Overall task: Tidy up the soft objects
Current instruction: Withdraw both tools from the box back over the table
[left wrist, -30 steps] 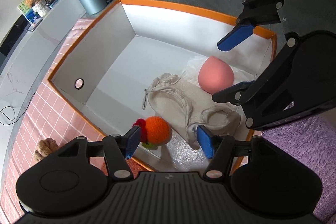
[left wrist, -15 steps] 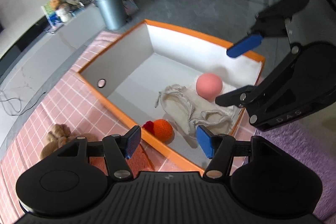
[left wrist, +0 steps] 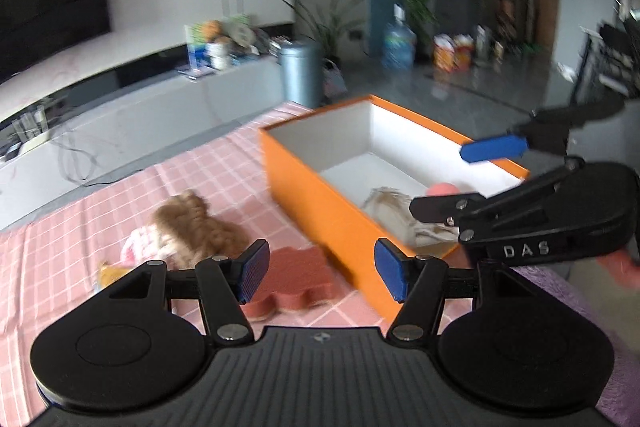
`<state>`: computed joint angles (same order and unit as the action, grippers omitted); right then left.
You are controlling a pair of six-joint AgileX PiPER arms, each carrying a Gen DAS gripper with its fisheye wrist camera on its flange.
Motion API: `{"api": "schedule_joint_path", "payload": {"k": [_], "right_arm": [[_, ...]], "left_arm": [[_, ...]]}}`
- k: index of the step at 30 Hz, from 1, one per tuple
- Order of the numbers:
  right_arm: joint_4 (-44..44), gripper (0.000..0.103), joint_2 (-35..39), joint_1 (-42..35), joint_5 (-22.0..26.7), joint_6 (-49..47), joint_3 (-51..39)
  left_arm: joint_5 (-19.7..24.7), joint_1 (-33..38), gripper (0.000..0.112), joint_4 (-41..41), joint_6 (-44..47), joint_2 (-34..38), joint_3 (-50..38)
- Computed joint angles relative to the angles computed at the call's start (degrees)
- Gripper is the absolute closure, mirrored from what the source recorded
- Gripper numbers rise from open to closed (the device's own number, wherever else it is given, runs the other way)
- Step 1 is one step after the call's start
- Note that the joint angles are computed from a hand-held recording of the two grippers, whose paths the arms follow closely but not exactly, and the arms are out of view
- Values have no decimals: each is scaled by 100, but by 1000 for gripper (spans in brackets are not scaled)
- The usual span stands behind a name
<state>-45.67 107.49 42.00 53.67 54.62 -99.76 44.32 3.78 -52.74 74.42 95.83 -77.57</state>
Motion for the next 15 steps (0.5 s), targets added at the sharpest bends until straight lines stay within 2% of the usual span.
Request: {"api": "schedule_joint_path", "payload": {"k": [4,8,12,15], "right_arm": [[-668,34,294,416,124,857,-99],[-1108,34,552,722,168,1411,-185],[-1635,21,836,1061,363,2139,-260],[-1858,21,1060,1278,309,2422,-293]], "left_arm": [[-131,454,41,-836,482,-137,536],[-25,935,41,-1202,136,1,629],[-715,1166,41,-2080,688,-129,1239],[-980,1321,42,-2357,809,-192,1520]]}}
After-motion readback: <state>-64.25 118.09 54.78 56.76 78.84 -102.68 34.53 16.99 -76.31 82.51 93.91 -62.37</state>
